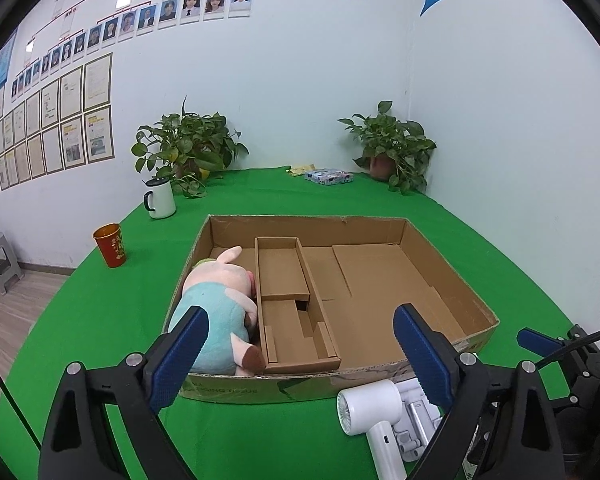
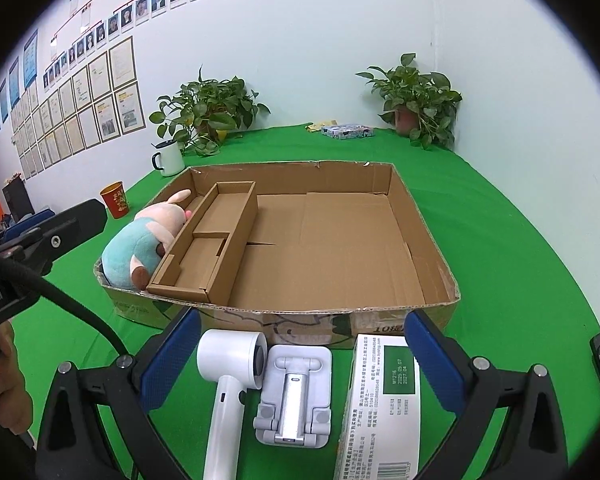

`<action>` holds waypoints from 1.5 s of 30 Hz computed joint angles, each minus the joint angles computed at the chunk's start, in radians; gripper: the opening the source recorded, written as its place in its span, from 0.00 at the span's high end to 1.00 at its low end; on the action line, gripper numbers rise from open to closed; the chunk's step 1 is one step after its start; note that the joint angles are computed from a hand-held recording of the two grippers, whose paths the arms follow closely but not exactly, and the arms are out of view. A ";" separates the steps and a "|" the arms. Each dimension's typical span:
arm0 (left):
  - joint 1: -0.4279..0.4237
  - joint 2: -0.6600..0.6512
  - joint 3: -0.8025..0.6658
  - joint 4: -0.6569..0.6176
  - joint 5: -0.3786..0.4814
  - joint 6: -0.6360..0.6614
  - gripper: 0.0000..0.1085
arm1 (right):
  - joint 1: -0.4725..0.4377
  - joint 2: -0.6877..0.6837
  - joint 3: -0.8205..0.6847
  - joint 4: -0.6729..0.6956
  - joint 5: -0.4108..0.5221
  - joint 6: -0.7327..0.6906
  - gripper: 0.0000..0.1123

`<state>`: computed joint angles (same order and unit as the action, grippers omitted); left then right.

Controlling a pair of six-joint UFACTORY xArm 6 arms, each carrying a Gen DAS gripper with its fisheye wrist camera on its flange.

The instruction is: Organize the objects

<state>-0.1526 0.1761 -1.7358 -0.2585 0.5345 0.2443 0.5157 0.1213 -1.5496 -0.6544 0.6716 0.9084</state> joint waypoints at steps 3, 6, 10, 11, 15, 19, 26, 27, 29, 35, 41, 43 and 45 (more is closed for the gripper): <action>0.004 -0.001 0.003 0.000 0.009 0.001 0.14 | 0.007 -0.006 0.004 -0.014 0.006 0.013 0.10; 0.007 -0.004 0.008 -0.010 0.008 0.008 0.14 | 0.013 -0.008 0.005 -0.017 0.010 0.015 0.10; 0.011 -0.006 0.020 0.010 0.010 -0.006 0.16 | 0.016 -0.013 0.012 -0.022 -0.003 0.011 0.10; 0.013 -0.006 0.021 0.018 0.013 -0.013 0.17 | 0.015 -0.016 0.019 -0.018 -0.018 0.003 0.10; 0.018 -0.009 0.037 0.001 0.025 -0.007 0.20 | 0.014 -0.026 0.039 -0.015 -0.038 -0.009 0.10; 0.016 -0.009 0.044 -0.022 0.021 0.006 0.21 | 0.012 -0.024 0.041 -0.003 -0.039 -0.020 0.10; 0.009 0.014 0.018 -0.096 0.079 0.084 0.19 | -0.004 -0.031 0.065 0.027 -0.057 -0.037 0.10; 0.013 0.023 0.007 -0.135 0.118 0.112 0.18 | -0.008 -0.037 0.079 0.042 -0.067 -0.046 0.10; 0.022 0.049 -0.029 -0.189 0.207 0.145 0.16 | -0.026 -0.065 0.141 0.143 -0.145 -0.129 0.10; 0.087 0.186 -0.179 -0.363 0.609 0.165 0.16 | -0.001 -0.179 0.373 0.537 -0.241 -0.518 0.11; 0.071 0.267 -0.236 -0.416 0.704 0.139 0.17 | 0.058 -0.124 0.328 0.620 -0.192 -0.601 0.20; 0.065 0.301 -0.273 -0.421 0.736 0.124 0.23 | 0.065 -0.094 0.295 0.576 -0.162 -0.574 0.29; 0.063 0.338 -0.316 -0.441 0.781 0.119 0.26 | 0.069 -0.051 0.247 0.519 -0.127 -0.542 0.42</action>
